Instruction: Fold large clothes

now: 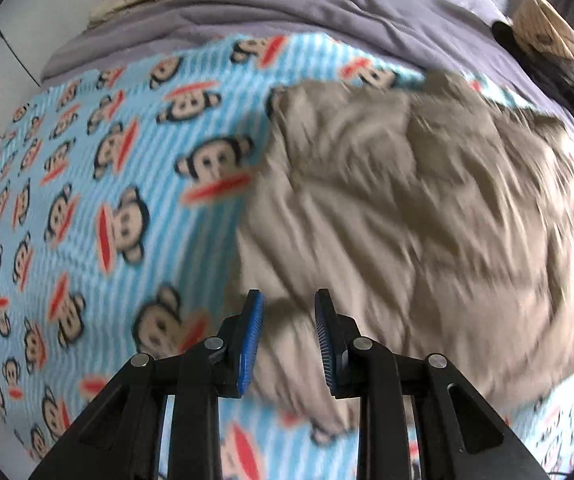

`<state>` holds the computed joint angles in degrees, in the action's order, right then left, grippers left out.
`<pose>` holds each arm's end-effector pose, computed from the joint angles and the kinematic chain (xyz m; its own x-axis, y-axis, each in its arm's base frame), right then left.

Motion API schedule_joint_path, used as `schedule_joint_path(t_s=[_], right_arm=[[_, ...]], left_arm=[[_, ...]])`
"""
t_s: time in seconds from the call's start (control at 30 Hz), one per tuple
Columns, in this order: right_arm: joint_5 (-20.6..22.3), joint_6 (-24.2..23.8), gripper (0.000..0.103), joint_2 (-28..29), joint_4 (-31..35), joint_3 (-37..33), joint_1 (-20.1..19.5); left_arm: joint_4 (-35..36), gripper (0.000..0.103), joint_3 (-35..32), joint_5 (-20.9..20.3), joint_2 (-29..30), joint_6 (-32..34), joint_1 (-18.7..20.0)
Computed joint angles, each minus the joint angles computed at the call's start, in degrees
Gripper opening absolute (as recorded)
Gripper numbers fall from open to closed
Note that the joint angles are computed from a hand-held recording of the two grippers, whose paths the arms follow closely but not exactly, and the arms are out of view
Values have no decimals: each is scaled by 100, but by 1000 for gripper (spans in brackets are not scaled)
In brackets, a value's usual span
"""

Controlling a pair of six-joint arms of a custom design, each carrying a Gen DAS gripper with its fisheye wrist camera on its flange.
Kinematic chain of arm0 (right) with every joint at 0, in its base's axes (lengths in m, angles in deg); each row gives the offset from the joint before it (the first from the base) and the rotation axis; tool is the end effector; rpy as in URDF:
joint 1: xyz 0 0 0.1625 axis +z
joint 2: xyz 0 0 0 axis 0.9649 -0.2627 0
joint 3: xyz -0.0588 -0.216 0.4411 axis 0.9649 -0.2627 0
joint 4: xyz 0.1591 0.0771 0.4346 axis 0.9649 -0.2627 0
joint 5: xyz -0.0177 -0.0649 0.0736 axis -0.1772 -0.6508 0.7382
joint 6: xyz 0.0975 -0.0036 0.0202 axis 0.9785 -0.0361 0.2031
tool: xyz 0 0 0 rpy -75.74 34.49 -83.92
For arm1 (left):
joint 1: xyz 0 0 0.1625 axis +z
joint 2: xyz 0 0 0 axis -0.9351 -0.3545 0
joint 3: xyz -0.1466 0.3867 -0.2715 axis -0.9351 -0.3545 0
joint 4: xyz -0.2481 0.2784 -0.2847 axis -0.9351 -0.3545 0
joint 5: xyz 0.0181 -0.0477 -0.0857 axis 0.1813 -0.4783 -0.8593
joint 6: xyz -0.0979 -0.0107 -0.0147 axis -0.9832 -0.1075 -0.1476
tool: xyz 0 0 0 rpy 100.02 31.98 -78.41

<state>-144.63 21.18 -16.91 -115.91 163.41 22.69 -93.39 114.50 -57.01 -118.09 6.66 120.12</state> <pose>0.1427 -0.5271 0.3045 -0.8173 0.3213 0.4783 0.0971 0.8950 -0.4353 -0.1376 -0.5010 0.2938 -0.6495 -0.2173 -0.7286 0.0752 0.9352 -0.3460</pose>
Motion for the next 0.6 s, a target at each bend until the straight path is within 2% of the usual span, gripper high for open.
schedule_joint_path(t_s=[0.13, 0.17, 0.2, 0.27, 0.33, 0.53, 0.57, 0.6], right_arm=[[314, 347, 7, -235, 257, 284, -27], [349, 399, 7, -268, 279, 342, -27], [389, 453, 7, -317, 296, 420, -26], [497, 536, 7, -384, 310, 530, -30], [581, 581, 7, -450, 312, 619, -36], [789, 697, 8, -584, 319, 786, -119], [835, 685, 11, -597, 307, 790, -158], [901, 663, 26, -615, 280, 817, -199]], left_arm=[[18, 29, 237, -336, -120, -163, -206], [67, 33, 284, -370, -132, -250, -257], [122, 64, 342, -400, -156, -354, -318], [164, 101, 438, -330, -233, -558, -419], [284, 101, 525, -213, -307, -759, -558], [422, 101, 609, -441, -399, -1010, -572], [412, 101, 641, -468, -410, -1037, -581], [398, 101, 664, -482, -412, -1036, -581]])
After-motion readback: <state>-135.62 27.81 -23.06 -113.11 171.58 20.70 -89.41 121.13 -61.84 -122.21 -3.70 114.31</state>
